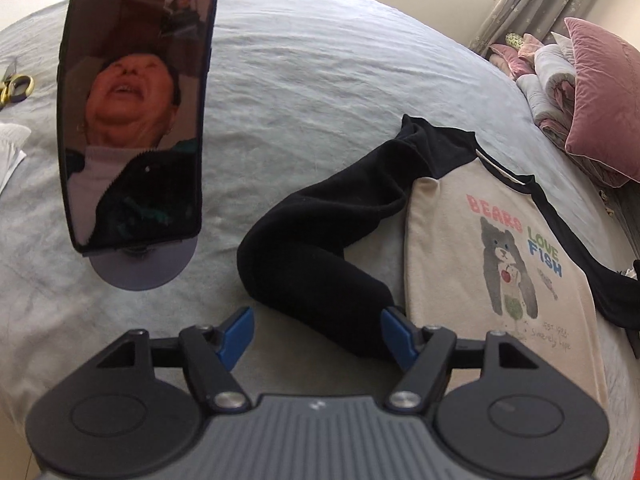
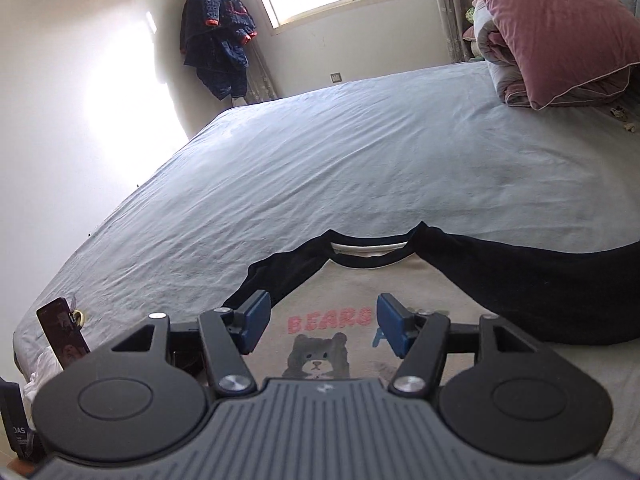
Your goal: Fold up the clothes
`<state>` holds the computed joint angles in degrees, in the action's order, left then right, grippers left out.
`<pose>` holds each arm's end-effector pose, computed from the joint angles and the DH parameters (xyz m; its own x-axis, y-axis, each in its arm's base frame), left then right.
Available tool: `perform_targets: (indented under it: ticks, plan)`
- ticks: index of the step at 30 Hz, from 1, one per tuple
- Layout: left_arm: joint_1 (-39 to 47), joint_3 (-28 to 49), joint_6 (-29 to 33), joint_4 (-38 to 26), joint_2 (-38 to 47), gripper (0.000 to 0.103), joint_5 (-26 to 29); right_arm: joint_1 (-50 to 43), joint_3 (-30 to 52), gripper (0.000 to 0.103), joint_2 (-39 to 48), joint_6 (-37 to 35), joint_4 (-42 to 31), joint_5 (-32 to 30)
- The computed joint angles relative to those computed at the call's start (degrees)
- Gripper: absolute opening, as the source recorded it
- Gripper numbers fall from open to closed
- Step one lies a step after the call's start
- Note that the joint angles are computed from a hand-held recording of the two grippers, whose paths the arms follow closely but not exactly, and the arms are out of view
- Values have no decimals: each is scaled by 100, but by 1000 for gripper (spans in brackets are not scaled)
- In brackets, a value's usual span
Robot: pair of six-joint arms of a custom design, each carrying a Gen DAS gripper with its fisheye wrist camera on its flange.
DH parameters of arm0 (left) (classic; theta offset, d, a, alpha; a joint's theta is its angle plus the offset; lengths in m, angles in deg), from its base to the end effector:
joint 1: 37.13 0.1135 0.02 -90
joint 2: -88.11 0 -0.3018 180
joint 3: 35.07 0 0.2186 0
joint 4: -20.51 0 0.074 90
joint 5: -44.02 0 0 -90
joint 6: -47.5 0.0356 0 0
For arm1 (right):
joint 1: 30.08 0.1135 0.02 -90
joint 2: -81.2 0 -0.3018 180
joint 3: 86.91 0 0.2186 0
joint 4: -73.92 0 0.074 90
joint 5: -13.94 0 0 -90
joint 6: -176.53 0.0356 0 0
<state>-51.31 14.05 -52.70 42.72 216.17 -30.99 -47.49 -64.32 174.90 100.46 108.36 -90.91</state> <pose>0.2958 -0.0842 0.0460 -0.8641 0.0419 -0.5016 0.2247 0.9238 -0.3100 0.1909 -0.0503 0.1431 -0.5307 0.4103 -0.7417 0.2275 0.9119 0.3416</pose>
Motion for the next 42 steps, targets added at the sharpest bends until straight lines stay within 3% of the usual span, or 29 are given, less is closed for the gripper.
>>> perform_targets:
  ticks: [4, 5, 6, 8, 10, 14, 18, 20, 23, 25, 30, 37, 38, 42]
  plan:
    - [-217, 37, -510, 645, 488, 66, -304, 532, -83, 63, 959, 184, 901, 45]
    - [-298, 37, -581, 808, 546, 60, -439, 604, -104, 63, 1166, 185, 1074, 33]
    - [-380, 48, -616, 931, 573, 40, -581, 634, -119, 63, 1328, 166, 1196, 15]
    - [-543, 80, -676, 1144, 596, 16, -846, 648, -194, 63, 1706, 123, 1542, -22]
    - [-721, 84, -675, 1369, 530, 14, -1075, 560, -263, 63, 2033, 74, 1837, -101]
    - [-1246, -214, -57, 2407, 275, 13, -1351, 154, -394, 63, 2592, -43, 2376, -370]
    - [-1788, -432, 815, 3156, 85, 13, -872, -381, -508, 63, 3098, -136, 2880, -732]
    - [-2050, -275, 1154, 2826, 43, 13, -463, -646, -526, 63, 3291, -162, 3045, -950]
    - [-2370, 260, 1424, 1722, 133, 17, 114, -950, -489, 63, 3429, -242, 3052, -1180]
    - [-2543, 468, 1493, 1293, 274, 19, 202, -1109, -442, 63, 3475, -327, 2971, -1305]
    - [-2649, 331, 1343, 1242, 423, 44, 67, -1307, -281, 63, 3471, -525, 2567, -1624]
    - [-2461, 605, 1054, 629, 412, 44, -379, -1185, 200, 63, 3344, -945, 1265, -2484]
    - [-2393, 658, 1024, 581, 415, 43, -331, -1141, 236, 58, 3359, -998, 1171, -2553]
    - [-2052, 564, 717, 1174, 642, 41, 142, -862, 232, 46, 3393, -1157, 1115, -2518]
